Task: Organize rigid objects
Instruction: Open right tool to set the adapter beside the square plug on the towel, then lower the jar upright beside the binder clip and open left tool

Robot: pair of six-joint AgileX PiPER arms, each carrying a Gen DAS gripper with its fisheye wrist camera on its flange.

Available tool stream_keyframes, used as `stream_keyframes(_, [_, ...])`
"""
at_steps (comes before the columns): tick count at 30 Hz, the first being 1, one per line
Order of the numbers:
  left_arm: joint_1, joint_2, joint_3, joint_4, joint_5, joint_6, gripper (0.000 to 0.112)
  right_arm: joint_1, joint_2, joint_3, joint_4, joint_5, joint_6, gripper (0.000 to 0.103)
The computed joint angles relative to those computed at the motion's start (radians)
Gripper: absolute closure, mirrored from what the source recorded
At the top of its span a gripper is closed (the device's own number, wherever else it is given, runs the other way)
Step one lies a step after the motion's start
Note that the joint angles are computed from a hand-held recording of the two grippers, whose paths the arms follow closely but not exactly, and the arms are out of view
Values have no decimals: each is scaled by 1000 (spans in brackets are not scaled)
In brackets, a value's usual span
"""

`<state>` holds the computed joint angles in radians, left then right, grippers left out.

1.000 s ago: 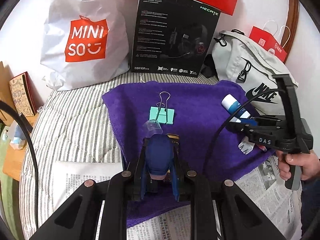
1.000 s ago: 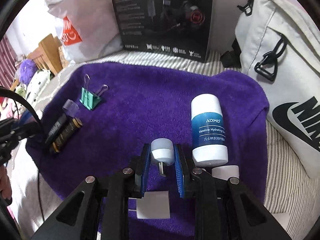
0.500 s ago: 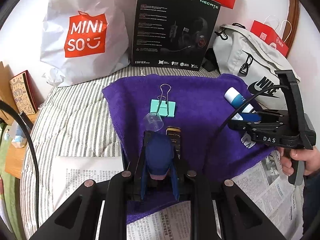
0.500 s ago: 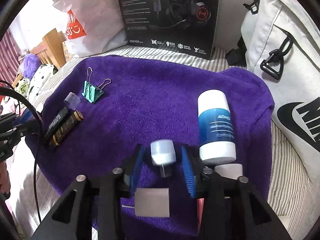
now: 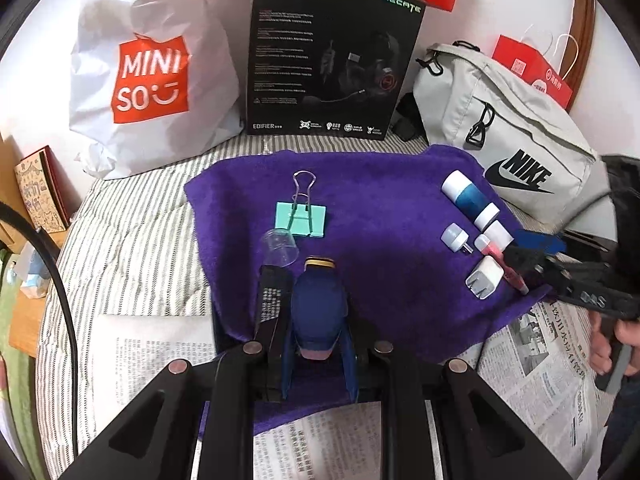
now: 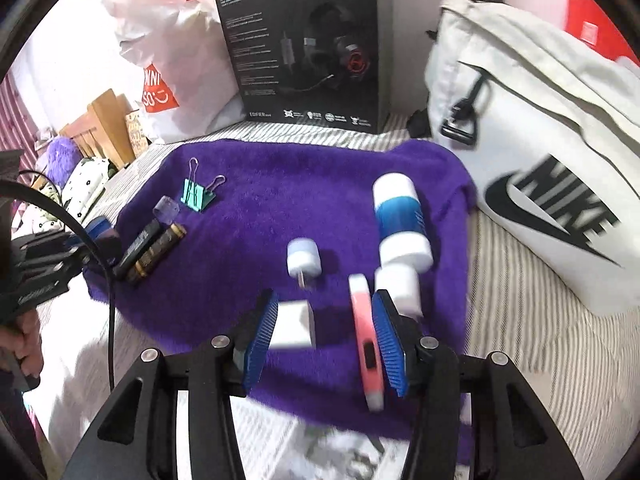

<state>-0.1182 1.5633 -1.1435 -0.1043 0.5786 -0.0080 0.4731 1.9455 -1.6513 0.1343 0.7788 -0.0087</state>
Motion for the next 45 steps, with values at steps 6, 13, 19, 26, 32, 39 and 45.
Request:
stream_keyframes(6, [-37,71,-78,12,25,-2,93,-3,-62,104,-30,-53,2,54])
stream_keyframes(13, [-66,168,-172,20,50,-16,93,-13,-60,136,4,-68,-14,54])
stream_keyframes(19, [-74,254,-270,25,95,-18,93,-20,-54,152,24,-73,-19,54])
stream_keyframes(26, [-93,340,-362,63,134,-46,93,-22,-57,170,28,-98,-24,53])
stream_keyframes(32, [-97,348,-367,76,122,-49,93,-22,-63,182,36,-113,-31,53])
stream_keyframes(39, [-112,338,-350,115,110,-63,90,-23,-69,192,38,-119,-28,53])
stream_keyframes(45, [-111,315,-328,88,126,-32,77,-34,-80,190,50,-94,-29,53])
